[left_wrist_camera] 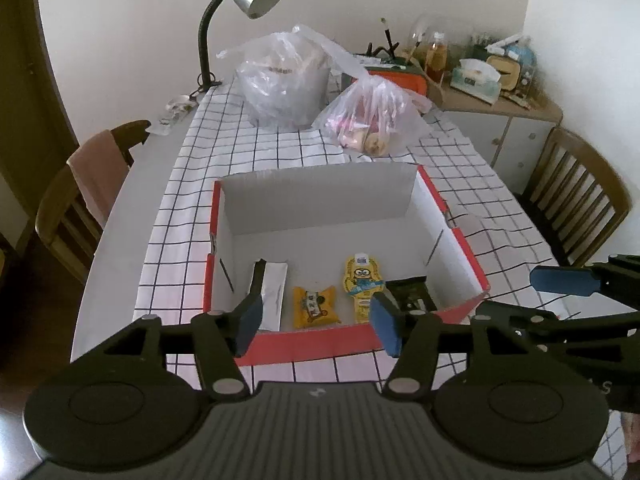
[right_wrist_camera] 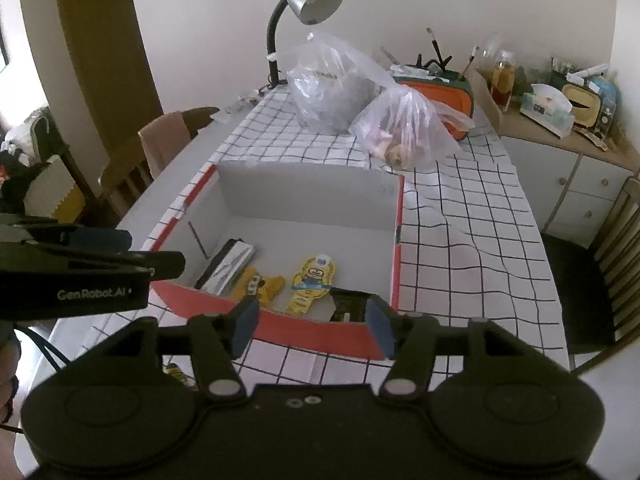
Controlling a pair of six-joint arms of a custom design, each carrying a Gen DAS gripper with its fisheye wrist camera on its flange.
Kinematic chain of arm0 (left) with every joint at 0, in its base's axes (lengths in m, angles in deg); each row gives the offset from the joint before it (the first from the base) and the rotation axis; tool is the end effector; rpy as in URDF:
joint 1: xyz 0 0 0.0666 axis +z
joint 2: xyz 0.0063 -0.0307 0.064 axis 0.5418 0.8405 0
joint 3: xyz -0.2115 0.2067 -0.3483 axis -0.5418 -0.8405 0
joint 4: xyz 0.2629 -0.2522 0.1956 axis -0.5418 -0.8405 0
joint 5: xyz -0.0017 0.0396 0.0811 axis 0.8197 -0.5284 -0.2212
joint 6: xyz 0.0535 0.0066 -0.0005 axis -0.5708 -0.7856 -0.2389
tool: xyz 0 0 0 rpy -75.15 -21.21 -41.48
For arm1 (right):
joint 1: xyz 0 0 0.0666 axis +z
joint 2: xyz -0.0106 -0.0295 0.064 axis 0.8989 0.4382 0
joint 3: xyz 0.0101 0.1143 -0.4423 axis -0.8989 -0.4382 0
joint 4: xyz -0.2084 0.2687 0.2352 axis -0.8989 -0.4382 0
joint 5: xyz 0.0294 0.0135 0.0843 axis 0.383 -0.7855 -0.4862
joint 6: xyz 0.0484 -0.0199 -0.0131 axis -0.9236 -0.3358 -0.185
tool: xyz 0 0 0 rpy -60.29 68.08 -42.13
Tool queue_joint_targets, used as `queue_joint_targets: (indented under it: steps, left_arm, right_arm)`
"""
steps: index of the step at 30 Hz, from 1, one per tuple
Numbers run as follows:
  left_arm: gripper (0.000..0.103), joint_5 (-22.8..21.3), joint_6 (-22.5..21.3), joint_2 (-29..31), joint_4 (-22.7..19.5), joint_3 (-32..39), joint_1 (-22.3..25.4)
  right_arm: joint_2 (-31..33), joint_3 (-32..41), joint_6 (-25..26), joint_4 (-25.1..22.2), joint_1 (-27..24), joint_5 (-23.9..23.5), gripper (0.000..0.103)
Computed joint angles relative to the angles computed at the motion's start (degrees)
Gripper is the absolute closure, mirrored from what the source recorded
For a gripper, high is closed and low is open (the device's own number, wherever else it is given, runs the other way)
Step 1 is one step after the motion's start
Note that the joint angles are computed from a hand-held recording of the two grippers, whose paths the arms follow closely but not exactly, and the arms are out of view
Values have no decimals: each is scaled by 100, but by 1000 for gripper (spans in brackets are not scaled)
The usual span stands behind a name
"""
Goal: Organize snacks
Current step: 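Move both tools back toward the remaining snack pile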
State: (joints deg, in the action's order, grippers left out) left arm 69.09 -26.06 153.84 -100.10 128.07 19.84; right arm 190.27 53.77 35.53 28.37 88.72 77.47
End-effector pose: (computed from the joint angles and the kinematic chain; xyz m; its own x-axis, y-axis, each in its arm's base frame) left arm 0.5930 -0.1326 0.5094 -0.7455 0.0126 -0.6664 0.0314 0.9994 -0.0163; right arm 0.6135 0.2819 0.5262 -0.7045 -0.2175 -0.6756 -0.3547 0.9324 0.0696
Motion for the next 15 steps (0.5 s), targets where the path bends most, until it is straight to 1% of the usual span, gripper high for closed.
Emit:
queue_joint_targets:
  steps: [1, 5, 7, 8, 10, 15]
  left_arm:
    - [43, 23, 4, -38, 19, -32, 8]
    - [42, 64, 15, -226, 101, -214, 43]
    - [40, 78, 21, -341, 178, -343, 60]
    - [38, 82, 25, -409, 234, -423, 67]
    - [36, 80, 37, -533, 321, -567, 83]
    - [34, 84, 133, -798, 379, -875, 125]
  right_arm:
    - [-37, -31, -11, 20, 5, -6, 40]
    - [-213, -209, -42, 134, 40, -25, 35]
    - [-302, -307, -81, 179, 48, -29, 27]
    - [-357, -369, -98, 206, 60, -12, 26]
    - [-444, -469, -111, 252, 75, 10, 22]
    - [-631, -706, -173, 324, 116, 39, 17]
